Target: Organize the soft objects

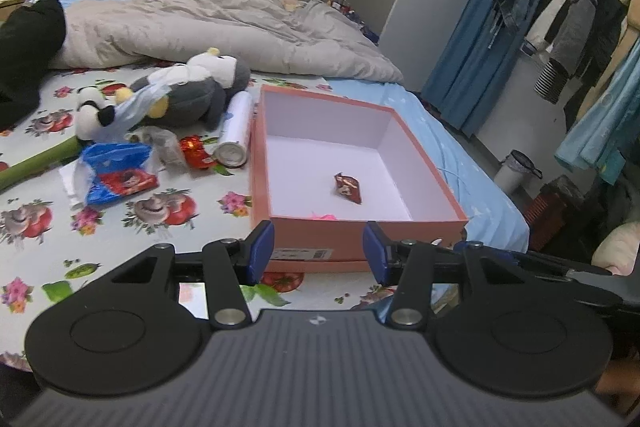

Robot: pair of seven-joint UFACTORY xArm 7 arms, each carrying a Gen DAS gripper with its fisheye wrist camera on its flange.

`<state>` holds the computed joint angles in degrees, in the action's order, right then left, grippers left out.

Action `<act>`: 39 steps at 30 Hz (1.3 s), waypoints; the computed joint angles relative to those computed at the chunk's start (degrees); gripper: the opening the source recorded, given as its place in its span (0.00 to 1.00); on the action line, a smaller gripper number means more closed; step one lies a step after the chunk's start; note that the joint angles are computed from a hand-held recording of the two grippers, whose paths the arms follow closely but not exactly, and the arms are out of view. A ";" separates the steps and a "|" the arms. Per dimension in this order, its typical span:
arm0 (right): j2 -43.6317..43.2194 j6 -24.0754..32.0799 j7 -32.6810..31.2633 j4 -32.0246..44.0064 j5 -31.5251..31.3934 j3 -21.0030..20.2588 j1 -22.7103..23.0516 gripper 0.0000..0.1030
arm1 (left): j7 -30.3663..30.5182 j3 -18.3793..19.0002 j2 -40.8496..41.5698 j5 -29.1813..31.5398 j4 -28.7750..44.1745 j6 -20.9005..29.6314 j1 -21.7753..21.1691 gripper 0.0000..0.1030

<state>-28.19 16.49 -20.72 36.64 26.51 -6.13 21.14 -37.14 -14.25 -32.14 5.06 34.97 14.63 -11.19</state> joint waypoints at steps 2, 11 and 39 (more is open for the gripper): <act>-0.47 -0.16 -0.19 -0.39 0.12 0.27 0.67 0.54 | -0.16 0.08 -1.90 0.18 -1.25 0.56 0.29 0.54; -2.07 0.49 -0.55 -1.71 -0.05 1.11 3.63 0.54 | -1.92 0.45 -12.76 -0.63 -8.25 4.09 1.38 0.54; 10.78 0.82 -5.28 6.74 6.32 4.93 8.07 0.54 | -2.41 6.74 -21.82 -0.66 -18.96 7.06 10.28 0.54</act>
<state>-17.41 17.31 -26.00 43.38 32.83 -1.20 29.20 -39.55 -7.50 -53.95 4.40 16.01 21.69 -0.90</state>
